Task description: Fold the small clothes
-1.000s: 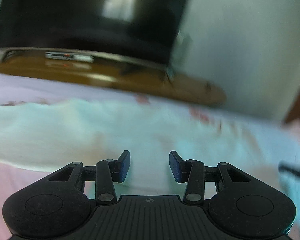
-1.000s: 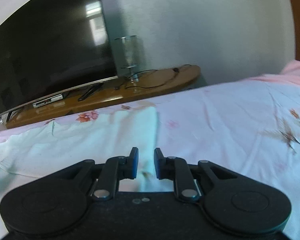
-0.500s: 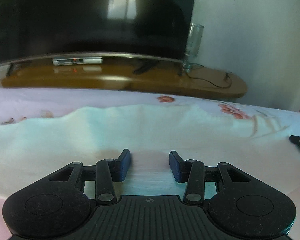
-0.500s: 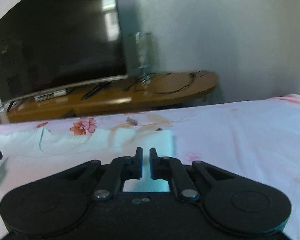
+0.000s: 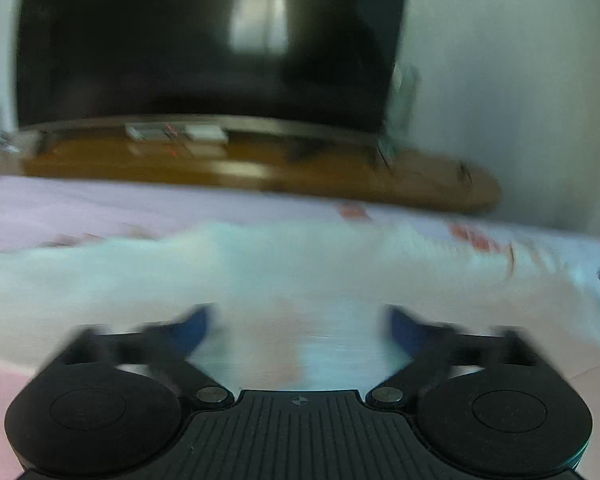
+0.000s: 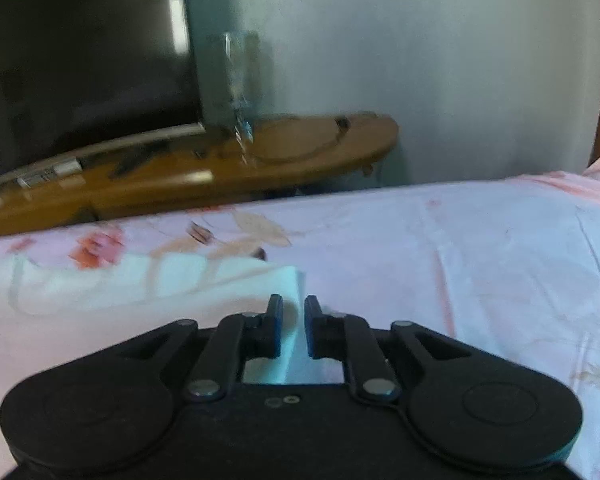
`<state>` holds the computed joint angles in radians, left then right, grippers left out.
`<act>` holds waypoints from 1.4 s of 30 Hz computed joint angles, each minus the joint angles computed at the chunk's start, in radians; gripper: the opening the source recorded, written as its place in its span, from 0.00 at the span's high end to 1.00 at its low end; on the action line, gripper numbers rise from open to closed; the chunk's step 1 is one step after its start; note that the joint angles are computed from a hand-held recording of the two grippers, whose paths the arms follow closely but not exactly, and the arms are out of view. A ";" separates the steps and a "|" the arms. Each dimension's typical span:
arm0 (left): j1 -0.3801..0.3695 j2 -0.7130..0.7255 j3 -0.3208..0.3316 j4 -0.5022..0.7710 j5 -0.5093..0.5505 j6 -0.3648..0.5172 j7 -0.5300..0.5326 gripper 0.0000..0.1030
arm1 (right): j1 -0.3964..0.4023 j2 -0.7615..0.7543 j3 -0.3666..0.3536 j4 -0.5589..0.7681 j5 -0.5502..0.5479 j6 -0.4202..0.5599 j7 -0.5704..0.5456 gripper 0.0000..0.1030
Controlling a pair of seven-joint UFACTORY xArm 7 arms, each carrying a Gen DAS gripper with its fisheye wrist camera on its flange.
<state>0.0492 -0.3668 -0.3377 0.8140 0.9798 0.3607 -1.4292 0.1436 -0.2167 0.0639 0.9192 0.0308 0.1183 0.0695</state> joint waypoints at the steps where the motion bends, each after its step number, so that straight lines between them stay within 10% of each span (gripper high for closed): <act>1: 0.006 -0.091 0.021 -0.073 0.008 -0.026 -0.019 0.00 | 0.053 -0.044 -0.043 -0.046 0.053 -0.033 -0.063 0.76; 5: -0.027 -0.432 0.163 -0.328 -0.164 0.049 0.078 0.00 | 0.124 -0.239 -0.127 -0.215 0.147 0.005 -0.138 0.75; 8: 0.003 -0.665 0.292 -0.479 -0.302 0.128 0.077 0.20 | 0.061 -0.367 -0.102 -0.311 0.144 0.076 -0.095 0.73; 11: 0.083 -0.798 0.452 -0.605 -0.391 0.021 0.028 0.33 | 0.018 -0.473 -0.082 -0.378 0.138 0.155 -0.046 0.74; 15: 0.160 -0.707 0.487 -0.587 -0.446 -0.081 0.040 0.36 | 0.011 -0.516 -0.069 -0.385 0.135 0.202 0.000 0.73; 22: 0.257 -0.441 0.425 -0.465 -0.516 -0.199 0.063 0.38 | 0.071 -0.473 -0.078 -0.359 0.155 0.167 0.021 0.73; 25: 0.223 -0.351 0.434 -0.369 -0.532 -0.101 0.192 0.94 | 0.081 -0.463 -0.084 -0.356 0.155 0.165 0.017 0.73; 35: 0.107 -0.184 0.225 -0.140 -0.558 -0.273 0.420 0.94 | 0.067 -0.462 -0.079 -0.356 0.152 0.169 0.030 0.73; 42: 0.124 0.069 -0.100 0.100 -0.516 -0.221 0.393 0.94 | 0.074 -0.489 -0.068 -0.357 0.148 0.176 0.049 0.73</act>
<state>0.1737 -0.2980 -0.4380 0.9144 0.4636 0.1395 -1.0365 0.2172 -0.7056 -0.0040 0.5625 0.1785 0.2947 0.1187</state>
